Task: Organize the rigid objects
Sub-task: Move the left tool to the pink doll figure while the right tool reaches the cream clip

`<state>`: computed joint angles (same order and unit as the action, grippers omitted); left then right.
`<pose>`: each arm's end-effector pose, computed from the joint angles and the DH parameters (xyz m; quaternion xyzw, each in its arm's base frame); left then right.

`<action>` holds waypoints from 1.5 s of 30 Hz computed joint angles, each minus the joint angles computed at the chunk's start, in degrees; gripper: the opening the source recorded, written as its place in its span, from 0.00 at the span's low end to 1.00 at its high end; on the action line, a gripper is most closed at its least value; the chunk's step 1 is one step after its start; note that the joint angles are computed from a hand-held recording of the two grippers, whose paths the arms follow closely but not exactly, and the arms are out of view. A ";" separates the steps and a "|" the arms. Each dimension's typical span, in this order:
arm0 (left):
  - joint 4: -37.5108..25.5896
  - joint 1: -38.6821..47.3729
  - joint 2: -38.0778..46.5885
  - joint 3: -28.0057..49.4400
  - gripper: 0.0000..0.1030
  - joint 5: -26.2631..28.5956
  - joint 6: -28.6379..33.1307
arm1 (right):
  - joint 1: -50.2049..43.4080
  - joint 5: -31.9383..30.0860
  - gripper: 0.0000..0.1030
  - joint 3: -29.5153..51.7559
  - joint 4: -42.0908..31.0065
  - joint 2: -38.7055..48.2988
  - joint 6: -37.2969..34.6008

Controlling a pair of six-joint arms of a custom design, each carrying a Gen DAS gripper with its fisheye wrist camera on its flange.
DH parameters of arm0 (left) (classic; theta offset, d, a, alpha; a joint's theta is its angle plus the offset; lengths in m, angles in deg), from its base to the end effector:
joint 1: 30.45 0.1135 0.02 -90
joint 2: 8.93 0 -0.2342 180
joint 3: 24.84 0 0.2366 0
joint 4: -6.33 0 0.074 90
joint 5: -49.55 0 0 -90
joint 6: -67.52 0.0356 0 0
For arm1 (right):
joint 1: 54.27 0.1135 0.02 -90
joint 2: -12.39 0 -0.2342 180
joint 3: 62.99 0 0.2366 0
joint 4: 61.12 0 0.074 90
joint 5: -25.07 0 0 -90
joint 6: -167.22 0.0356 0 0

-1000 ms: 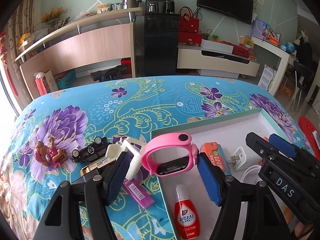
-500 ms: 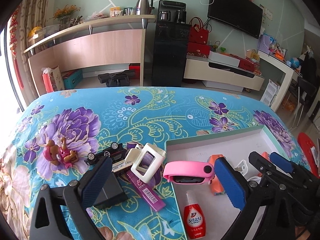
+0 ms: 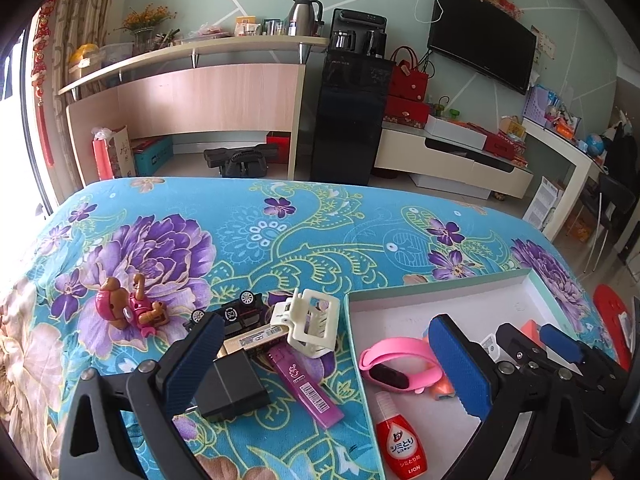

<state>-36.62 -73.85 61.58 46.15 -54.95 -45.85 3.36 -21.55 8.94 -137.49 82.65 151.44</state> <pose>0.1939 -0.1711 0.2630 0.1078 0.9029 -0.1235 0.3974 0.1297 0.1590 0.2445 0.1815 0.9042 -0.0365 0.3849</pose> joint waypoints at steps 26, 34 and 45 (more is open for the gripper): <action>-5.05 12.96 0.01 -2.92 1.00 -3.99 -6.03 | -0.29 -0.60 1.00 0.21 1.04 1.62 0.38; -4.96 16.53 -2.07 -3.99 1.00 -2.85 -5.20 | 1.71 0.43 1.00 -0.07 4.21 -0.44 -1.05; -5.51 27.43 -6.00 -5.47 1.00 1.10 -1.78 | 5.25 2.68 1.00 4.89 3.92 3.36 -1.88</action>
